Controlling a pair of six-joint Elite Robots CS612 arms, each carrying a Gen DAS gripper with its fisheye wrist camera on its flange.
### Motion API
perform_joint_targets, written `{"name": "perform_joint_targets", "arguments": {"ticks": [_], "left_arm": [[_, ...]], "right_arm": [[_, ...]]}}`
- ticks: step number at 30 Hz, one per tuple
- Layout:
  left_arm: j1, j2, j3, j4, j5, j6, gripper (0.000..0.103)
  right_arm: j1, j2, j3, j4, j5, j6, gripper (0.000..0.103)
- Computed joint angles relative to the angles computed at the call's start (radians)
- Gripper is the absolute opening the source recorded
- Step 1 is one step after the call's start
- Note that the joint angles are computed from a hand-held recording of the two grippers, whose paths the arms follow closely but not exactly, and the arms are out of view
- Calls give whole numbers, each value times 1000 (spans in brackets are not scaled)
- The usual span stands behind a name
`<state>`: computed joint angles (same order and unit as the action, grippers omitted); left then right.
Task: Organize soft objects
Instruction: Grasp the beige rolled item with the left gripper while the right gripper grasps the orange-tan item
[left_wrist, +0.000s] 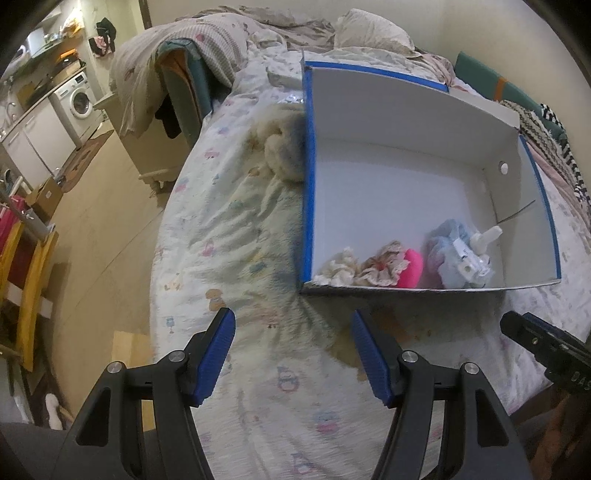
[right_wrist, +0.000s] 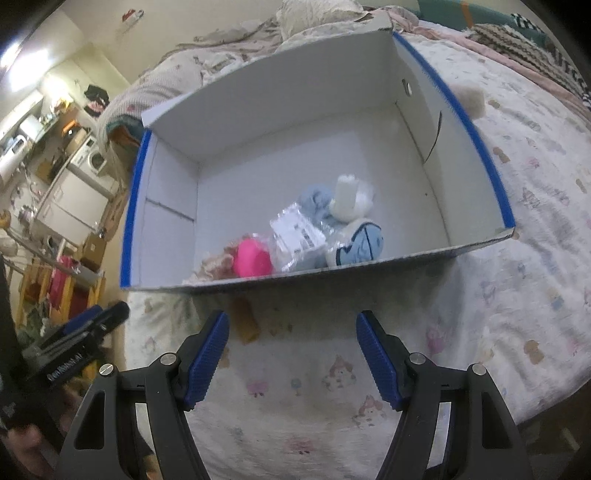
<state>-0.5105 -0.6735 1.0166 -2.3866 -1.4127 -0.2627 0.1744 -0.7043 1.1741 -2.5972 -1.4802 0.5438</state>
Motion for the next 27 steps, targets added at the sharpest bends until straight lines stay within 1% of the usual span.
{"name": "perform_joint_targets", "arguments": {"ticks": [4,8,11,14,17,20,21,23,25,27], "left_arm": [[7,1,0,6,-2,-11,62],[13,4,-8,23,0,-37,62],[19,10,-20,42,-8,-66,62],[28,18,-38,65,-41,-94,62],[32,22,-48,78,-58,-103,62],[35,25,-54,88,-63,-105,62],[36,26,-55,92,-66,-105,62],[37,26,-54,96,-69,-103,62],[39,26,-50,98,-69,-100,62],[40,27,-49,105,-64,-96,62]], "right_arm": [[-1,11,-12,36,13,-5,76],[-5,25,-27,60,53,3,76],[-2,45,-60,108,70,-17,76],[4,71,-107,178,80,-54,76],[10,103,-161,248,97,-77,75],[23,137,-223,292,81,-104,75],[27,149,-243,301,74,-111,73],[36,178,-297,336,56,-132,62],[43,203,-344,379,32,-147,61],[50,220,-373,390,4,-163,61]]}}
